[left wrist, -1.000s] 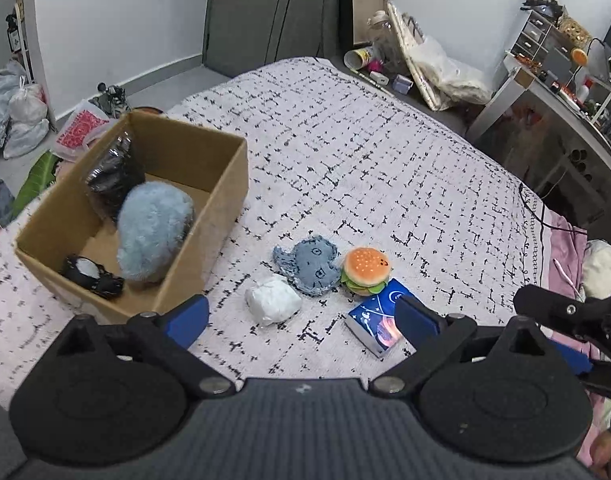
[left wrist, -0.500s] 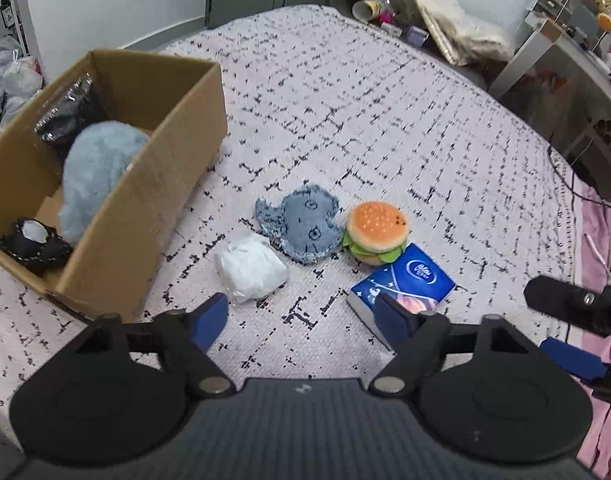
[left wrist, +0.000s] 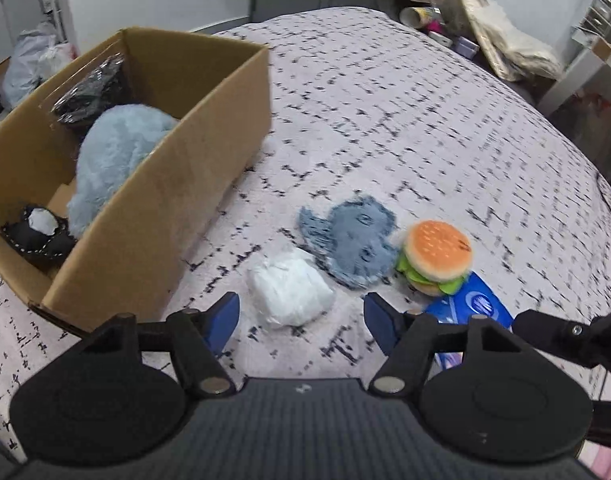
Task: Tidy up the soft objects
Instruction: 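Grasp the white crumpled plush with the left gripper while the right grasps the blue tissue pack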
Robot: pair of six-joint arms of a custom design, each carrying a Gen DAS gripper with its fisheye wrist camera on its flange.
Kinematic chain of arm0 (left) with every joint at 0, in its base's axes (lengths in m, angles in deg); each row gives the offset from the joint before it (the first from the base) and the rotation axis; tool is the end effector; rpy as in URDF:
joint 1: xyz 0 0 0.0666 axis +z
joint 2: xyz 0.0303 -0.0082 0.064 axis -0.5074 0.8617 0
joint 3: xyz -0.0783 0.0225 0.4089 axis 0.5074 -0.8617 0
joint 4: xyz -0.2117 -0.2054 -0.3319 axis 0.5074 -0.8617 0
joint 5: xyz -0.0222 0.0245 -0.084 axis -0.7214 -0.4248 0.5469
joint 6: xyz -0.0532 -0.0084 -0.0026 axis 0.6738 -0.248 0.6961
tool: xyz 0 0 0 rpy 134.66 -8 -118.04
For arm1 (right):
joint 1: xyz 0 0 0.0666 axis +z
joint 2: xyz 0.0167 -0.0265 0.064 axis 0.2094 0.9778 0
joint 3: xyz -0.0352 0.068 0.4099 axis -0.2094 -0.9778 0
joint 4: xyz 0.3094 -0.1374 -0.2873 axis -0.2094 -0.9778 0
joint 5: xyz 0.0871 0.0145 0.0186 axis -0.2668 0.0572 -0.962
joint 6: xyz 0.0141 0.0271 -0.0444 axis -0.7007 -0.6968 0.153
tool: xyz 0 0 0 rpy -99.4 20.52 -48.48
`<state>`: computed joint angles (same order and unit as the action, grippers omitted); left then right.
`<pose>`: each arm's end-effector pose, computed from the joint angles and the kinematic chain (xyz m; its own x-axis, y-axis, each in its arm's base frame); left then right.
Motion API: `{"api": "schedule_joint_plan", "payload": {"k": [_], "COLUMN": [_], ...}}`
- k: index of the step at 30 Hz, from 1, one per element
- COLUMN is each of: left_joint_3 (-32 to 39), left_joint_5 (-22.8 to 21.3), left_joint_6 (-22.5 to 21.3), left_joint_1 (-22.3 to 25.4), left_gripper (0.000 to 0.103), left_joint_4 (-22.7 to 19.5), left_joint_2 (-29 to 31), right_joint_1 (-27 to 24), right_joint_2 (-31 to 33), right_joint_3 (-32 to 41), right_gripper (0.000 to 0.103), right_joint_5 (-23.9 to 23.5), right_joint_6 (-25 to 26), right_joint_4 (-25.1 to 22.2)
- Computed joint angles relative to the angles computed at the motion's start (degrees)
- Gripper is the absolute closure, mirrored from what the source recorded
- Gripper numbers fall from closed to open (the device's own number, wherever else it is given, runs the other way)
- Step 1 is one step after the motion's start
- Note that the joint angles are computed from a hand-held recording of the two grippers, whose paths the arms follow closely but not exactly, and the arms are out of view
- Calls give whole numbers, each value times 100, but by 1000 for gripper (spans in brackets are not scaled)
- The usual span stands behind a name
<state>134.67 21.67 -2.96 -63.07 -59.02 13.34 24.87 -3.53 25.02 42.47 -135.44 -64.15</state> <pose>0.4648 -0.2888 0.3740 -0.8550 -0.1273 -0.5028 -0.0684 0.9886 -0.1339 0.4312 0.1059 0.3577 -0.7436 0.6278 -0.2301 0.3945 0.6898 0.6071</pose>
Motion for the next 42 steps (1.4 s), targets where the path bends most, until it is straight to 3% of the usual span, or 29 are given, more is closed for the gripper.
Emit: {"api": "schedule_joint_plan", "payload": {"k": [4, 7, 8, 10, 16, 18, 20, 23, 29, 42], "left_joint_3": [-8, -12, -14, -11, -70, -102, -132, -128, -135, -268], "left_joint_5": [-240, -173, -198, -161, 39, 152, 183, 215, 270, 382], "left_joint_6": [194, 220, 215, 279, 420, 400, 361, 236, 50, -403], "left_joint_1": [27, 61, 61, 84, 129, 137, 131, 108, 72, 146], "left_gripper": [34, 35, 38, 54, 55, 55, 55, 55, 55, 55], "left_joint_4": [19, 114, 152, 193, 284, 333, 369, 340, 163, 57], "left_joint_2": [61, 128, 148, 174, 81, 12, -64, -155, -379, -1094], "right_joint_1": [49, 38, 34, 13, 99, 151, 169, 158, 347, 454], "right_joint_2": [199, 253, 292, 321, 435, 461, 454, 408, 155, -637], "right_joint_3": [103, 98, 110, 117, 213, 259, 274, 268, 259, -13], "right_gripper": [34, 34, 34, 34, 34, 41, 70, 79, 84, 85], "right_joint_5": [-25, -38, -45, -73, 138, 305, 462, 469, 901, 1374], "right_joint_6": [-9, -25, -49, -83, 145, 253, 332, 518, 765, 802], "right_joint_4": [-74, -41, -7, 19, 2, -54, -135, -147, -153, 204]}}
